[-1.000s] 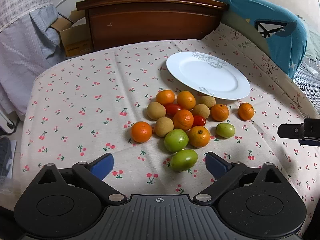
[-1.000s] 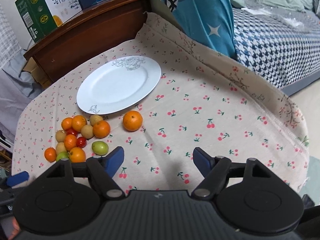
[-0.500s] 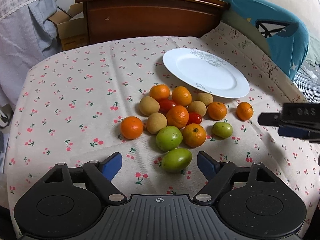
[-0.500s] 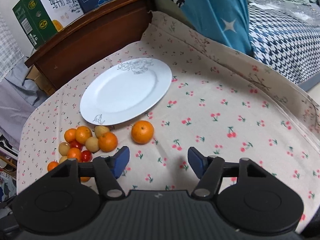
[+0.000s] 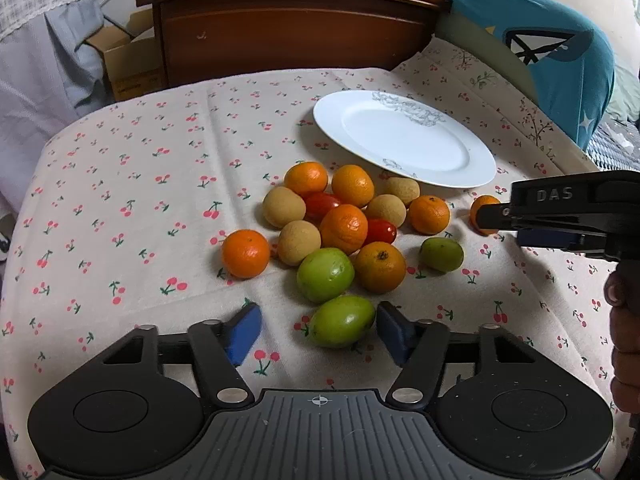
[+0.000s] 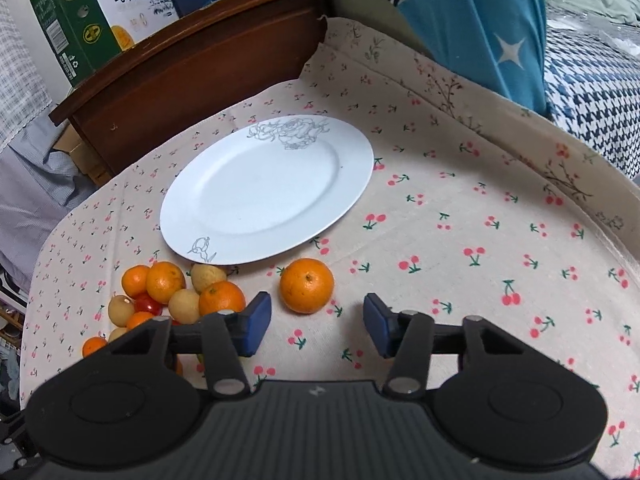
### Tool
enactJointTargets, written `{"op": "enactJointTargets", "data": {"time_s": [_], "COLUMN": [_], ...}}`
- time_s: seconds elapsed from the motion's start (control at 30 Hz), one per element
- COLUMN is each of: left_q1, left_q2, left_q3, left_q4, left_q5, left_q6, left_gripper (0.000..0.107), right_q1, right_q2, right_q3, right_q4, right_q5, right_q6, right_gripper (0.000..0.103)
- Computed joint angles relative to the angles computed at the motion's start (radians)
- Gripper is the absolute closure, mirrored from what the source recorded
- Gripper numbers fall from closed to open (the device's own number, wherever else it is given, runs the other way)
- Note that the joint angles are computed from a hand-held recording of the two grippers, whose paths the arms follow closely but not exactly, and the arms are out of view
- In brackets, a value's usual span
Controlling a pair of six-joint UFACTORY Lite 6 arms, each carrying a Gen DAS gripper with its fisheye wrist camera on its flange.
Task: Organize fruits
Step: 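Grasp a green fruit with the left tool while the right tool grasps a mandarin, then carry the green fruit and mandarin over the white plate with both tools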
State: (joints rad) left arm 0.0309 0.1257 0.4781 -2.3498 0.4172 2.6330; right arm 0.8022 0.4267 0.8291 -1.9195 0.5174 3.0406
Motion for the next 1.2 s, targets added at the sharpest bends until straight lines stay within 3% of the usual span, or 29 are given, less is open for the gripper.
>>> {"op": "enactJointTargets", "data": {"time_s": [0.07, 0.17, 0.23, 0.43, 1.03, 1.2], "left_q1": [-0.005, 0.011, 0.015, 0.039, 0.035, 0.037], "left_q2": [0.003, 0.001, 0.0, -0.006, -0.076, -0.084], "left_q3": [0.001, -0.001, 0.001, 0.001, -0.024, -0.036], "left_q4": [-0.016, 0.037, 0.084, 0.15, 0.112, 0.085], "left_q5": [0.005, 0.028, 0.031, 0.039, 0.024, 0.019], "left_q6": [0.022, -0.013, -0.054, -0.115, -0.096, -0.066], "left_gripper": [0.054, 0.07, 0.077, 0.077, 0.077, 0.077], "right_q1": [-0.002, -0.006, -0.004, 0.012, 0.096, 0.093], "right_q2": [0.02, 0.034, 0.034, 0.001, -0.061, -0.074], "right_q3": [0.018, 0.023, 0.024, -0.001, -0.028, -0.055], "right_q4": [0.0, -0.044, -0.042, -0.045, 0.021, -0.035], "right_q5": [0.002, 0.006, 0.01, 0.018, 0.028, 0.034], "right_q6": [-0.014, 0.02, 0.015, 0.02, -0.081, -0.008], "right_gripper": [0.064, 0.075, 0.075, 0.075, 0.078, 0.078]}}
